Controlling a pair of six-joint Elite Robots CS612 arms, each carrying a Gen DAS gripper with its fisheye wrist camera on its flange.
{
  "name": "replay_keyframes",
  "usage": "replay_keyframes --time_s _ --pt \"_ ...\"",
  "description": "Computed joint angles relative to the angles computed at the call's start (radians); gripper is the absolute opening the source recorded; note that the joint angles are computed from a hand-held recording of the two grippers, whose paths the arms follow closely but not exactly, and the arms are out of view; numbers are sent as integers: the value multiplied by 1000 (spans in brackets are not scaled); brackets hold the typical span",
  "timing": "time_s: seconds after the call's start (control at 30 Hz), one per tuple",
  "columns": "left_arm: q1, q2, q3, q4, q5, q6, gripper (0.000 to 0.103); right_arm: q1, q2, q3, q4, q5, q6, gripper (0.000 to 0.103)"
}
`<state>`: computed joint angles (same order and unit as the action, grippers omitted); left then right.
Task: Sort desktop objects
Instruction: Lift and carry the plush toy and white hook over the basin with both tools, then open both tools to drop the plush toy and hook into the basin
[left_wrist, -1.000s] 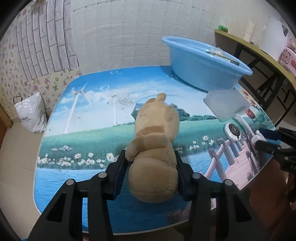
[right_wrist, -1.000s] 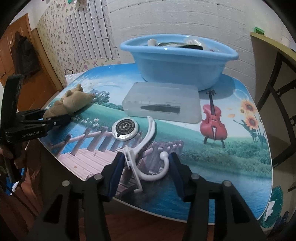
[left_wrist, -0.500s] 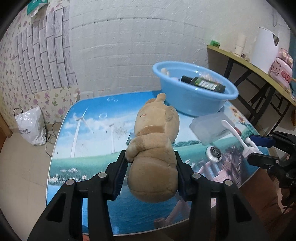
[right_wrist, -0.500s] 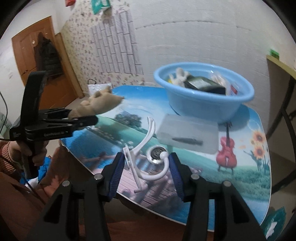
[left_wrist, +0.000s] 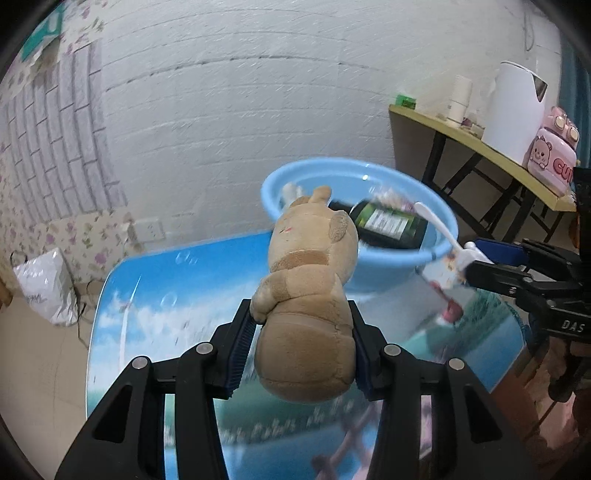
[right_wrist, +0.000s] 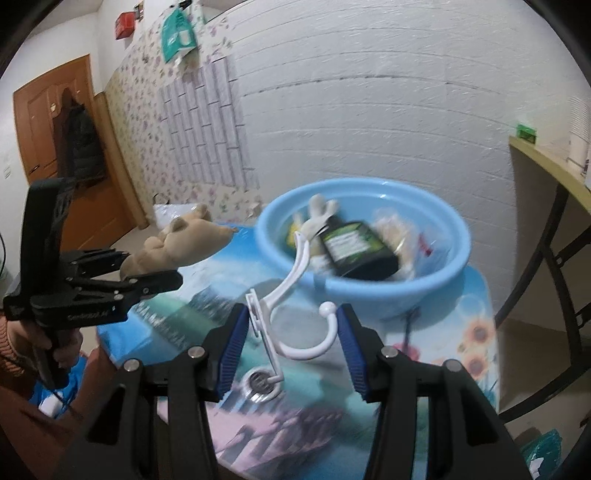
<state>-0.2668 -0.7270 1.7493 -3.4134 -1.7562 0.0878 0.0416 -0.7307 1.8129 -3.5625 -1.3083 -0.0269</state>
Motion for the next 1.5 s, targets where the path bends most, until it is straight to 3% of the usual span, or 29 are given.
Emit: replay_keyframes --time_s 0.4,0.73,0.83,0.87,0.9,1.17,1.43,1.5 --pt "-27 41 -153 136 -33 46 47 -33 45 -111 59 -7 55 48" --pt "-49 84 -265 264 11 86 49 -40 85 -215 144 -43 82 48" --pt "-54 88 -279 269 35 90 64 -40 91 -240 178 -42 75 48" --pt "-59 88 -283 277 62 87 77 -41 93 -244 185 -44 72 48" --pt "-61 87 -285 284 79 83 85 -40 95 -249 192 -49 69 48" --pt "-83 74 -267 303 218 64 90 -32 101 -267 221 -73 68 49" --pt "-71 52 -246 351 181 -22 96 -19 99 -273 266 -113 102 49" --pt "-76 45 -232 347 211 -18 96 -17 97 -269 270 -118 98 50"
